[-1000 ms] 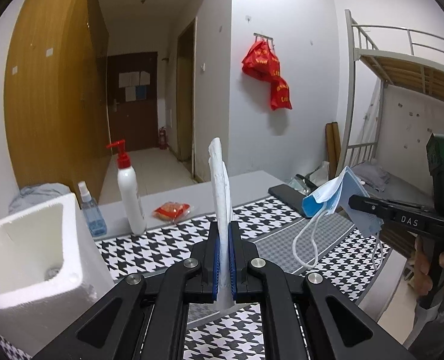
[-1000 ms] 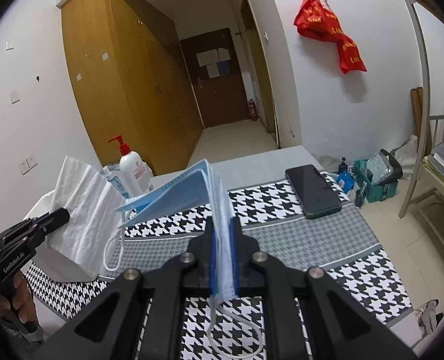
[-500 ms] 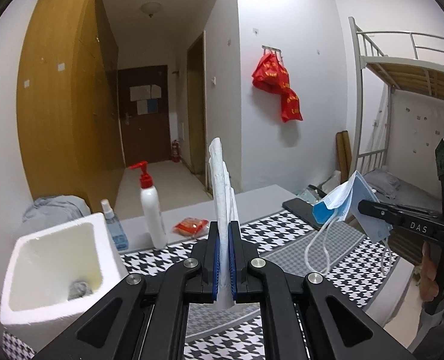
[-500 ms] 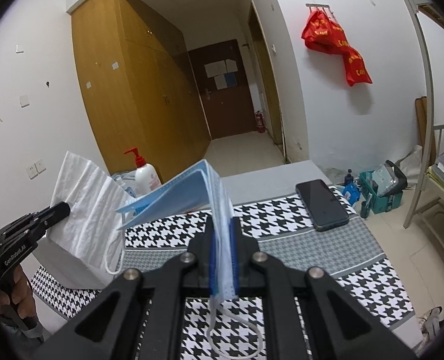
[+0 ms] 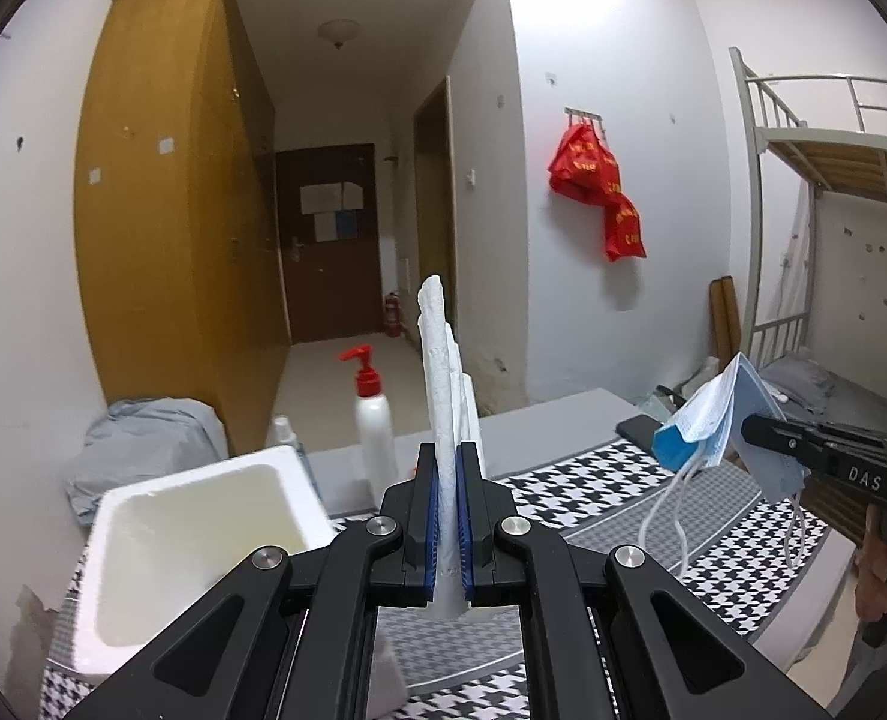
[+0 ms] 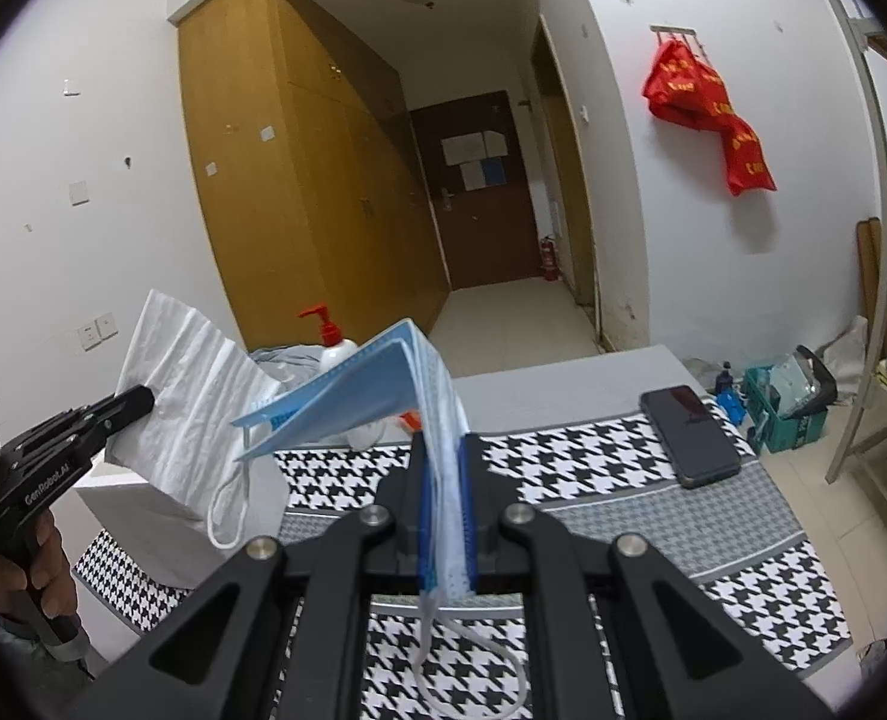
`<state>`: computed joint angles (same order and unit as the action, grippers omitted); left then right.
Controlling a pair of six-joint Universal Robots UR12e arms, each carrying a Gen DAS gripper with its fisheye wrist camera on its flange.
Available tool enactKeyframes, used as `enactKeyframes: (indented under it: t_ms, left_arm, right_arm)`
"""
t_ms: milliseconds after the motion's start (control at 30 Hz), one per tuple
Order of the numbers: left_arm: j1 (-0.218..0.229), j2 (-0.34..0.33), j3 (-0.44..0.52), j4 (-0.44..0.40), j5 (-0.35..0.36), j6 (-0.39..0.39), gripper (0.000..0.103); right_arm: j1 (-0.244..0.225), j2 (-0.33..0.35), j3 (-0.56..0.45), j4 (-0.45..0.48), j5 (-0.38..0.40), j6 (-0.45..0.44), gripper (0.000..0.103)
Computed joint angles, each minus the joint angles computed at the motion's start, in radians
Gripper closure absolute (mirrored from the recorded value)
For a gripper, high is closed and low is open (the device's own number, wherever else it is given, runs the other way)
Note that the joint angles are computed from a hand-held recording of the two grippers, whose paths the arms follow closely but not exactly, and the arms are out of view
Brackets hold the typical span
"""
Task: Organize soft objects
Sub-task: 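Carry the white cloth and blue mask over the white foam box, then open the left gripper to drop the white cloth into the box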
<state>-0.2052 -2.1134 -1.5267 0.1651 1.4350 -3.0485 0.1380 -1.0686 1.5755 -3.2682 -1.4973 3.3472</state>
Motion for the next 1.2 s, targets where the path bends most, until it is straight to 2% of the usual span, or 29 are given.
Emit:
enactKeyframes:
  t_ms: [233,333,767,1033,1200]
  left_arm:
    - [0.018,0.015,-0.023,0.032,0.021,-0.009,0.097]
    - [0.025,0.021,-0.033,0.049,0.027,-0.018,0.097]
    - [0.053,0.035,-0.053,0.091,0.069,-0.042,0.097]
    - [0.067,0.033,-0.052,0.078,0.103,-0.067,0.097]
    - [0.075,0.031,-0.044,0.042,0.121,-0.078,0.097]
  right_arm:
    - [0.021,0.02,-0.03,0.007,0.024,-0.024,0.092]
    - [0.034,0.028,-0.046,0.004,0.01,-0.04,0.092]
    - [0.054,0.056,-0.094,-0.02,0.052,-0.066,0.092]
    - [0.068,0.071,-0.123,0.004,0.063,-0.078,0.092]
    - [0.074,0.082,-0.143,0.018,0.071,-0.082,0.092]
